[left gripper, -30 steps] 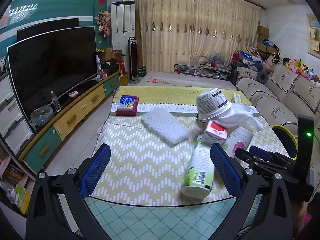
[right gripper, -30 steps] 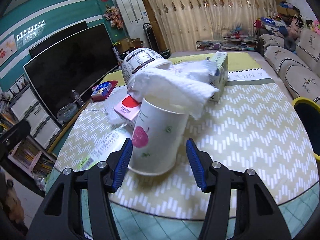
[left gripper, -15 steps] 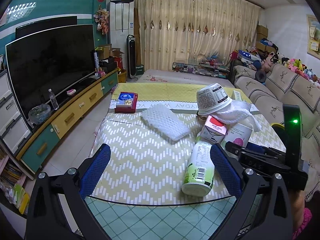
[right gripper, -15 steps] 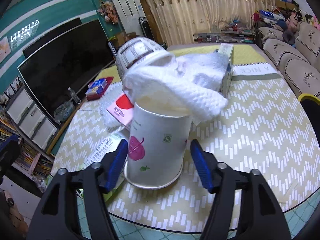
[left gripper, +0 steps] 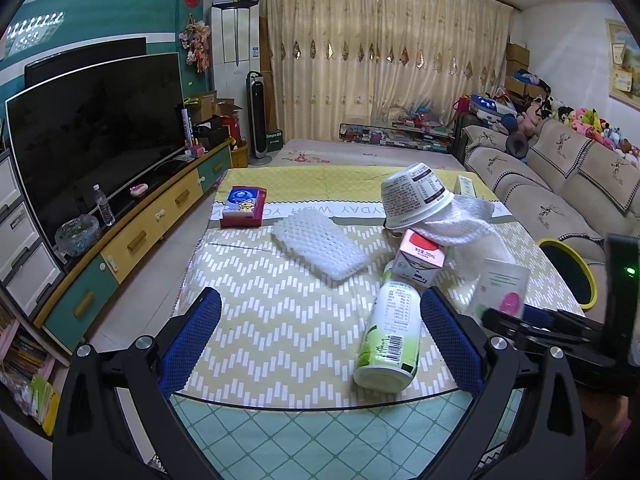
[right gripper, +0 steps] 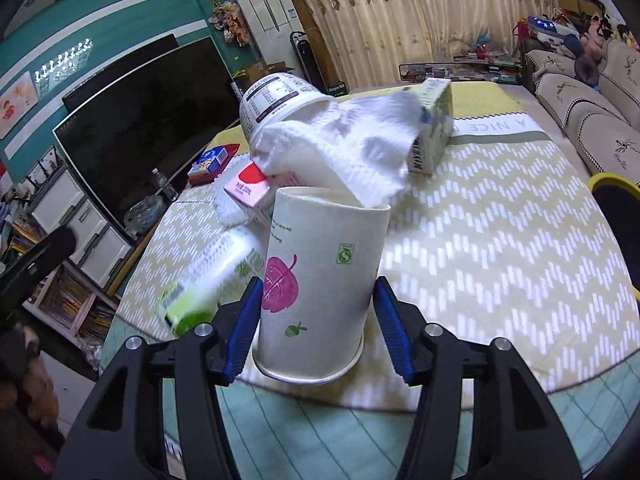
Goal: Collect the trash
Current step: 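Carry the paper cup over the bin and open the right tool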
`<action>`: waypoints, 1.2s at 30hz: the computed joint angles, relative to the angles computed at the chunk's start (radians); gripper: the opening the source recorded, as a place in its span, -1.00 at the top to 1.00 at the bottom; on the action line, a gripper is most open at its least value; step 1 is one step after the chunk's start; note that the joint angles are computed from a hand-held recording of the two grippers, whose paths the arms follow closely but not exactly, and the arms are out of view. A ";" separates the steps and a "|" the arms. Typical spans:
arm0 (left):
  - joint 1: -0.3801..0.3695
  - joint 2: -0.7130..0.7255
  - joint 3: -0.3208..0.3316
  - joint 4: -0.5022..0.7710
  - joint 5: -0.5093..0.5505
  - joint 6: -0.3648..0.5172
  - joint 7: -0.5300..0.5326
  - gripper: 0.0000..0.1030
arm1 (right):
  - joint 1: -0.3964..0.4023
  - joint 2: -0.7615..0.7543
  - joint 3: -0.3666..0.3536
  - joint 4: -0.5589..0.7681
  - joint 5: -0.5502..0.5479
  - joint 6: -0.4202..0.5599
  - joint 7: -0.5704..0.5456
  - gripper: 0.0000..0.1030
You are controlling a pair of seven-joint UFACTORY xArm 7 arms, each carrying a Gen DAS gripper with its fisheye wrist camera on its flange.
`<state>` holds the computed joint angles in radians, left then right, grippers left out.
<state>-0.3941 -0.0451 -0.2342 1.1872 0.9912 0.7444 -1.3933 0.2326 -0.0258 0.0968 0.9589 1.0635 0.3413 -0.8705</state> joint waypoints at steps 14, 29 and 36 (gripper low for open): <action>-0.091 0.170 0.041 0.172 -0.030 0.027 0.090 -0.90 | -0.072 -0.021 -0.090 -0.037 0.042 -0.088 -0.045 -0.05; -0.188 0.369 0.148 0.377 -0.138 0.038 0.228 -0.90 | -0.262 0.292 -0.167 0.241 -0.337 -0.206 0.357 -0.06; -0.209 0.417 0.180 0.437 -0.177 0.044 0.270 -0.90 | -0.221 0.469 -0.302 0.412 -0.618 -0.158 0.644 -0.08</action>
